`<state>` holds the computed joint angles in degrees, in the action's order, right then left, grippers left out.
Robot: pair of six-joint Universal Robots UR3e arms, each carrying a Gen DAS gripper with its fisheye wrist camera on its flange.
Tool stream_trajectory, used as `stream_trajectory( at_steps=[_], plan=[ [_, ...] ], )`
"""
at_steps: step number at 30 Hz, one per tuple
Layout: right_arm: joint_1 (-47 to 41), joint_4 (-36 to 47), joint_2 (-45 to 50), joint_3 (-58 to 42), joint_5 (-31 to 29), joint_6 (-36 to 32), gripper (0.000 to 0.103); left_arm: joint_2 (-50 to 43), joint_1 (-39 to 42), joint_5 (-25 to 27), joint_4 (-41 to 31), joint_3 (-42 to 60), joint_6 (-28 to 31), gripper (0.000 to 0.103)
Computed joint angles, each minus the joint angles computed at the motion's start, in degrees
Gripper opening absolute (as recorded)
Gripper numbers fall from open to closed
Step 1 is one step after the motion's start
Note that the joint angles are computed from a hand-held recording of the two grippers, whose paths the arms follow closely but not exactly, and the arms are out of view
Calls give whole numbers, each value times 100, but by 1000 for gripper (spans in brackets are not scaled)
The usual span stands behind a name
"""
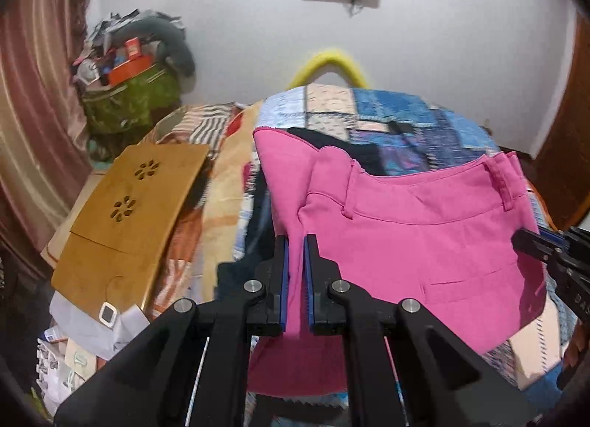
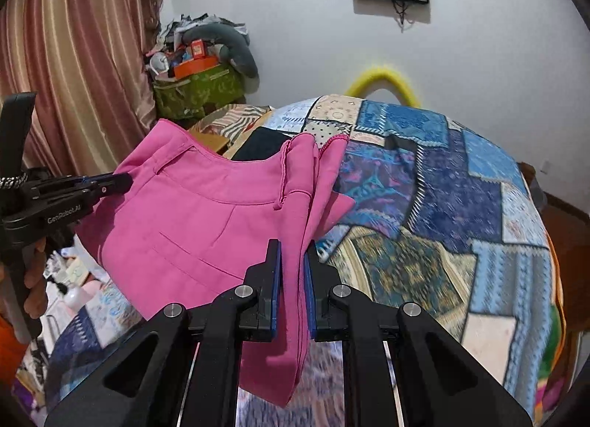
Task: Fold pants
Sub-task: 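Lift the folded pants with both grippers and place them onto the dark garment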
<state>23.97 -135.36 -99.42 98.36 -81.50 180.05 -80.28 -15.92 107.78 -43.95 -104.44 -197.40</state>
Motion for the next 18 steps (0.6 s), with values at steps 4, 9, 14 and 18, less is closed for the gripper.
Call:
stream_trajectory(
  at_steps=[4,9,14,18],
  plan=[
    [214,-390,902,-463,-171,185,10,-463,494,-124,410,-5,352,8],
    [298,-716,1760,-829,-176,549,10,-1220,781,-3,1285,-118,721,8],
    [312,-769,2295,-950,-61,757,10,-1697,1343,-652,1810,-467,827,8],
    [294,-929,2326,-723,-74,877,16,-1875,1719,-1131,1949,-769,807,11]
  ],
)
